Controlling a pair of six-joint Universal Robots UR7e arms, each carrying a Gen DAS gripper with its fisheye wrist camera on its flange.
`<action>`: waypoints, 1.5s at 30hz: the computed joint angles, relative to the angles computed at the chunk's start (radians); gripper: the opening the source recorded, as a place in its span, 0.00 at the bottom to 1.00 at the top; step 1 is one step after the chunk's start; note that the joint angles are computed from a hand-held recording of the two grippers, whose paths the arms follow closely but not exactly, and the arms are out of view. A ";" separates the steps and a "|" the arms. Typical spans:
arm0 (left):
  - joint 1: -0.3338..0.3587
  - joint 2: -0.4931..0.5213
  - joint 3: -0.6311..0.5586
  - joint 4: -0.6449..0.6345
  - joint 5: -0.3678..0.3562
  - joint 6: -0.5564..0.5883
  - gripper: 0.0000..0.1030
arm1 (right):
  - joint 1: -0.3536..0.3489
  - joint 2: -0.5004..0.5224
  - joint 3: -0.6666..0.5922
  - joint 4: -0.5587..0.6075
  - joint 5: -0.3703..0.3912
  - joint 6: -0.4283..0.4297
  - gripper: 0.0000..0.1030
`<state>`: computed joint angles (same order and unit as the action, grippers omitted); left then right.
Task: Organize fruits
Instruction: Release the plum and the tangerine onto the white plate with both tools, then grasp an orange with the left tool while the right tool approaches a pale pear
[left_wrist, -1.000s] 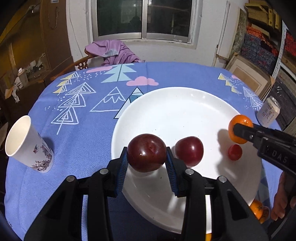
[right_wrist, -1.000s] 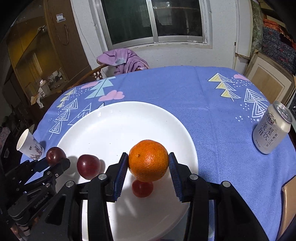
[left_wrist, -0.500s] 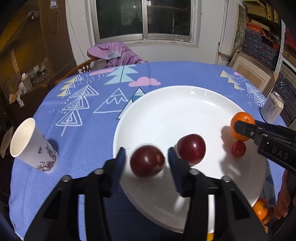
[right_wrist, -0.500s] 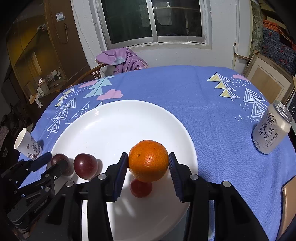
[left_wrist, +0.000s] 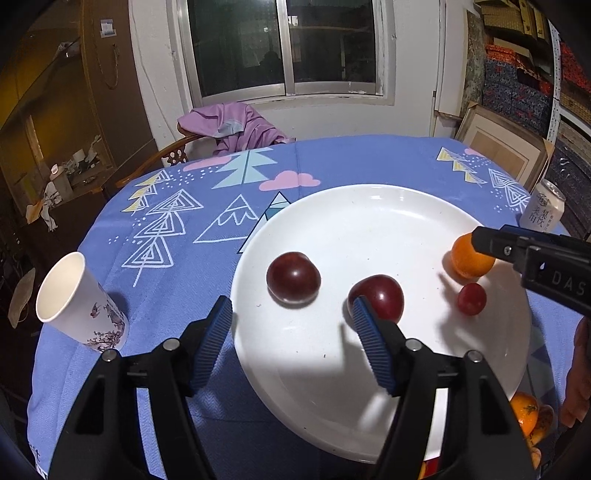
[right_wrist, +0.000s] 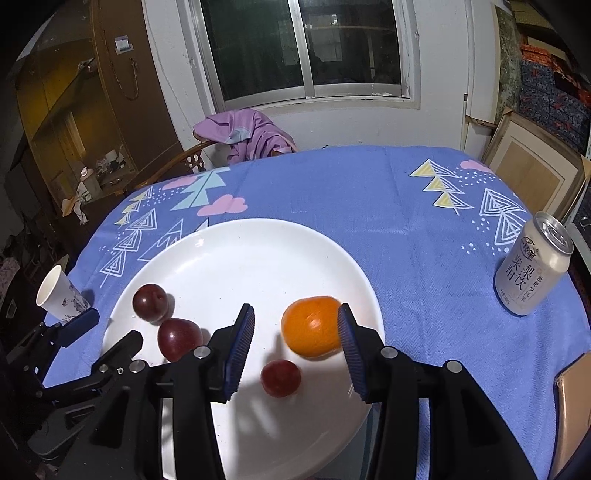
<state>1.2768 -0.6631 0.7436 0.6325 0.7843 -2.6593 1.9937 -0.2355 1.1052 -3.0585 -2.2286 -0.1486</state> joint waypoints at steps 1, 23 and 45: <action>0.000 -0.001 0.002 -0.002 0.001 0.002 0.65 | 0.001 -0.003 0.003 -0.003 0.003 0.000 0.46; -0.082 -0.314 0.464 -0.272 -0.039 0.028 0.76 | 0.112 -0.124 0.251 -0.214 0.020 -0.051 0.58; -0.062 -0.534 0.865 -0.248 -0.015 -0.155 0.85 | 0.150 -0.199 0.756 -0.567 -0.031 0.040 0.68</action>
<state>1.2151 -1.1972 1.6086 0.3846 0.7688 -2.8144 2.1437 -0.4343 1.8610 -3.6253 -2.2594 -0.1084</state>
